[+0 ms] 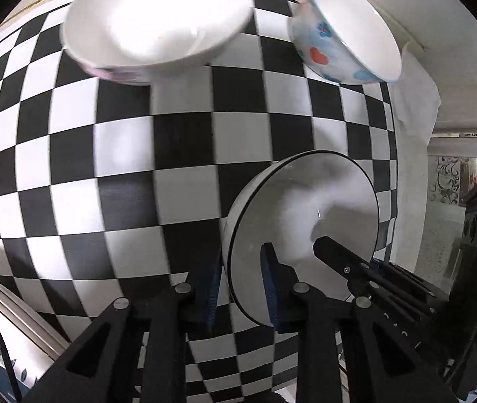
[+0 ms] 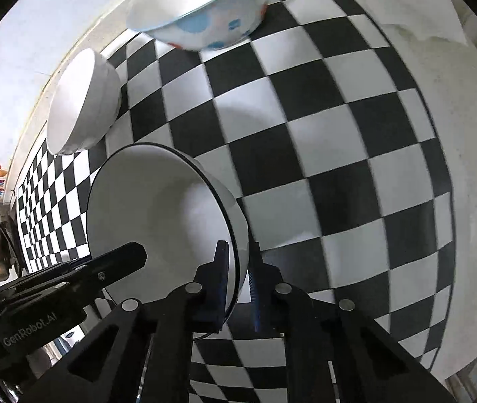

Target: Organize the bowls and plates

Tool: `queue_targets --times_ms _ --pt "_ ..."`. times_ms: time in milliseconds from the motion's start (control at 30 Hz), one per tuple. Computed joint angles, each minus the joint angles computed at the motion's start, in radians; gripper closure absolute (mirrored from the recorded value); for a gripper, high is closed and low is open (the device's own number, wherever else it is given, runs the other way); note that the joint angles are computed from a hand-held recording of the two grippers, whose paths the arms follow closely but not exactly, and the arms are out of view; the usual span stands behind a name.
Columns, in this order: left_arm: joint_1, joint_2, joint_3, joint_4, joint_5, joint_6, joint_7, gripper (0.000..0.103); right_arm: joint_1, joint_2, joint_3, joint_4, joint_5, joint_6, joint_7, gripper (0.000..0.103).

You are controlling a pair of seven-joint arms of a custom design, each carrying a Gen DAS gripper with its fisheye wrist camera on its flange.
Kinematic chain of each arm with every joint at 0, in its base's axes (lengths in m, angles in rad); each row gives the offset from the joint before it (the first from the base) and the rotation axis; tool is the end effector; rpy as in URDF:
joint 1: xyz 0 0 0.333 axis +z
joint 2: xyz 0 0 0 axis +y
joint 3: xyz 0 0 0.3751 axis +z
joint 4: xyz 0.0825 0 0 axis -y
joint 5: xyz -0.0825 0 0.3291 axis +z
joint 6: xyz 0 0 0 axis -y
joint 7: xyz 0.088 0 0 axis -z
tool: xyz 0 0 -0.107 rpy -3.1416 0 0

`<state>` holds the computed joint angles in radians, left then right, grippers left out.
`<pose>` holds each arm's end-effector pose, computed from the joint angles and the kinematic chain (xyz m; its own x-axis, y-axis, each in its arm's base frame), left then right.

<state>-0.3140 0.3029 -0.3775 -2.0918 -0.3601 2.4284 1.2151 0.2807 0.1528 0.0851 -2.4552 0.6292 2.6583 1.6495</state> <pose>0.4442 -0.3499 0.3884 -0.0241 -0.9467 0.3211 -0.9892 0.0690 0.1292 0.4410 0.1505 0.3446 -0.2628 -0.9151 -0.3058 -0.9647 0.2548 0.0665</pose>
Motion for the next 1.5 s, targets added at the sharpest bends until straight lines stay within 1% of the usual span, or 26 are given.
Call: queue_targets --times_ms 100,133,167,233,267,300,333,400,433,467,500,533,600,633,700,767,867,900,933,967,1000,1033,1167,1267,1400,1500 --pt "-0.022 0.023 -0.005 0.037 0.025 0.001 -0.019 0.082 -0.007 -0.013 -0.020 -0.013 -0.050 -0.006 0.027 0.090" --pt "-0.030 0.030 -0.005 0.048 0.039 0.002 -0.028 0.082 -0.012 -0.013 -0.029 -0.010 -0.080 -0.023 0.034 0.090" --pt "-0.034 0.034 -0.006 0.057 0.047 0.001 -0.034 0.082 -0.021 -0.010 -0.035 0.001 -0.096 -0.049 0.033 0.090" --pt "-0.022 0.034 -0.014 0.065 0.031 -0.018 -0.027 0.082 -0.040 -0.007 -0.041 0.029 -0.105 -0.117 0.033 0.090" --pt "-0.008 0.009 -0.016 0.047 0.008 -0.016 -0.026 0.082 -0.047 -0.013 -0.044 0.040 -0.110 -0.141 0.032 0.090" --pt "0.003 -0.022 -0.014 0.022 -0.014 -0.003 -0.023 0.082 -0.046 -0.025 -0.051 0.051 -0.151 -0.157 0.050 0.090" --pt "0.012 -0.065 -0.006 -0.007 -0.029 0.012 -0.026 0.081 -0.037 -0.045 -0.060 0.057 -0.226 -0.158 0.098 0.089" --pt "0.028 -0.161 0.030 -0.058 -0.026 0.042 -0.039 0.080 -0.029 -0.082 -0.062 0.074 -0.313 -0.148 0.168 0.085" --pt "0.032 -0.187 0.048 -0.072 -0.012 0.050 -0.045 0.075 -0.033 -0.090 -0.054 0.090 -0.282 -0.143 0.151 0.081" --pt "0.038 -0.206 0.074 -0.073 0.029 0.054 -0.066 0.071 -0.038 -0.087 -0.045 0.111 -0.227 -0.141 0.116 0.075" --pt "0.045 -0.206 0.093 -0.066 0.058 0.052 -0.080 0.061 -0.043 -0.071 -0.036 0.143 -0.160 -0.141 0.070 0.071" --pt "0.056 -0.196 0.111 -0.053 0.083 0.052 -0.093 0.053 -0.047 -0.044 -0.028 0.184 -0.104 -0.147 0.025 0.065" --pt "0.093 -0.143 0.138 -0.007 0.087 0.033 -0.098 0.052 -0.039 0.028 -0.016 0.275 -0.078 -0.153 0.000 0.063" --pt "0.113 -0.117 0.140 0.016 0.079 0.022 -0.080 0.052 -0.012 0.079 -0.009 0.337 -0.115 -0.147 0.037 0.063" --pt "0.133 -0.052 0.145 0.082 0.116 -0.013 -0.068 0.052 0.019 0.171 -0.014 0.458 -0.197 -0.180 0.075 0.063" --pt "0.141 0.004 0.131 0.127 0.136 -0.027 -0.061 0.052 0.032 0.243 -0.013 0.546 -0.228 -0.221 0.089 0.063" --pt "0.171 0.085 0.102 0.203 0.119 -0.074 -0.011 0.052 0.051 0.360 -0.019 0.695 -0.277 -0.309 0.126 0.063" --pt "0.176 0.113 0.094 0.226 0.119 -0.090 0.006 0.054 0.054 0.392 -0.020 0.733 -0.285 -0.333 0.133 0.063" --pt "0.174 0.131 0.093 0.240 0.127 -0.091 0.008 0.078 0.055 0.421 -0.018 0.770 -0.287 -0.350 0.136 0.066" --pt "0.174 0.149 0.088 0.251 0.133 -0.099 0.020 0.092 0.047 0.437 -0.013 0.773 -0.279 -0.345 0.121 0.083" --pt "0.163 0.152 0.096 0.251 0.158 -0.100 0.007 0.093 0.067 0.459 -0.031 0.804 -0.314 -0.371 0.147 0.090" --pt "0.161 0.144 0.096 0.244 0.163 -0.093 -0.002 0.092 0.082 0.464 -0.043 0.811 -0.336 -0.367 0.165 0.090" --pt "0.166 0.051 0.082 0.171 0.162 -0.080 0.005 0.092 0.060 0.404 -0.016 0.750 -0.303 -0.350 0.130 0.090" --pt "0.163 -0.072 0.073 0.072 0.128 -0.064 0.033 0.092 0.052 0.279 0.003 0.603 -0.268 -0.293 0.073 0.091" --pt "0.116 -0.234 0.077 -0.048 0.095 -0.079 0.067 0.092 0.077 0.101 0.012 0.394 -0.256 -0.236 0.050 0.091" --pt "0.079 -0.332 0.097 -0.139 0.017 -0.106 0.123 0.092 0.088 -0.024 0.028 0.238 -0.210 -0.203 0.043 0.091"
